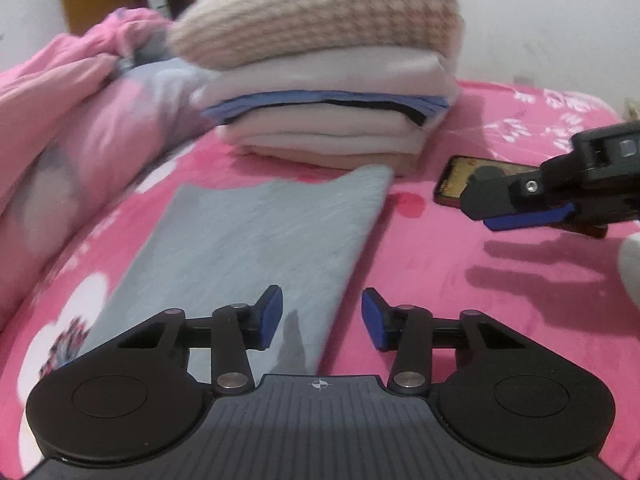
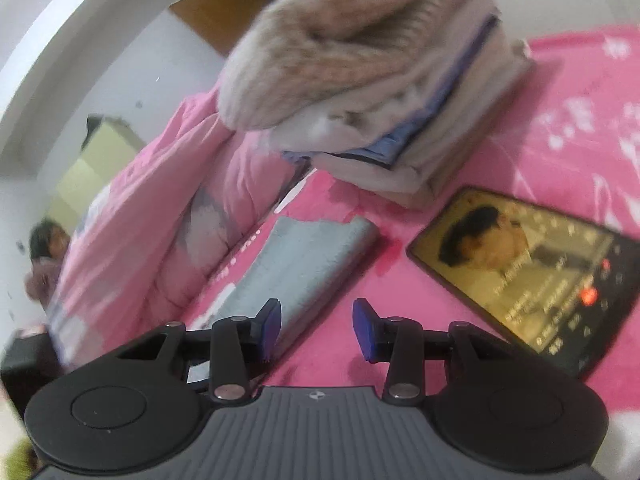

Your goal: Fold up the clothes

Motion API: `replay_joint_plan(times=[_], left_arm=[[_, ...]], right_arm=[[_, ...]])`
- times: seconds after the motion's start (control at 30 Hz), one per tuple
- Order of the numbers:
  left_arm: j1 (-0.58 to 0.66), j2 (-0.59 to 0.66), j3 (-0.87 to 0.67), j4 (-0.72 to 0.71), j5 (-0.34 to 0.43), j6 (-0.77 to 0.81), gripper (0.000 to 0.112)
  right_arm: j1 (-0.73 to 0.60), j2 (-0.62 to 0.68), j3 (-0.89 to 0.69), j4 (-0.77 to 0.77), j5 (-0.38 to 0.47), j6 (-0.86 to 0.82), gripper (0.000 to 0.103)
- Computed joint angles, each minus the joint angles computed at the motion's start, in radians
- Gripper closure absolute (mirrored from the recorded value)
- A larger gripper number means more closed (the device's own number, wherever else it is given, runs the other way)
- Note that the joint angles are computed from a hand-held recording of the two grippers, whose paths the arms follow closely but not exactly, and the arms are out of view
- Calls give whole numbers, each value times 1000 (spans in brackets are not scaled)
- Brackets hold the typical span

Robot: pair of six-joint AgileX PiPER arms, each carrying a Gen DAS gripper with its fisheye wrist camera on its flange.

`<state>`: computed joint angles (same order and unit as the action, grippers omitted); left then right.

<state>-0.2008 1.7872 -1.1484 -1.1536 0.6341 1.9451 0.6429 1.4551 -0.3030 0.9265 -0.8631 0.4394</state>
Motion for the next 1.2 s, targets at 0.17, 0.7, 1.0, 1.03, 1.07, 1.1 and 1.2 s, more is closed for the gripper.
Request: replay_joint_plan(times=[0.17, 0.7, 1.0, 1.03, 1.07, 1.1, 1.2], left_arm=[[-80, 41, -26, -38, -53, 93, 75], [3, 291, -476, 156, 333, -607, 108], [-4, 299, -473, 137, 279, -610, 109], [-13, 290, -453, 140, 259, -579, 109], [-23, 283, -433, 143, 240, -546, 109], [-31, 275, -414, 144, 221, -517, 109], [-45, 250, -354, 133, 169, -438, 107]], right_arm=[[-33, -12, 50, -86, -21, 142, 60], [-144, 30, 125, -347, -62, 441, 60], [-142, 41, 139, -361, -86, 471, 60], [-140, 40, 139, -360, -87, 470, 60], [-137, 38, 140, -357, -86, 469, 60], [-132, 36, 141, -352, -86, 467, 60], [-125, 31, 143, -345, -86, 468, 60]])
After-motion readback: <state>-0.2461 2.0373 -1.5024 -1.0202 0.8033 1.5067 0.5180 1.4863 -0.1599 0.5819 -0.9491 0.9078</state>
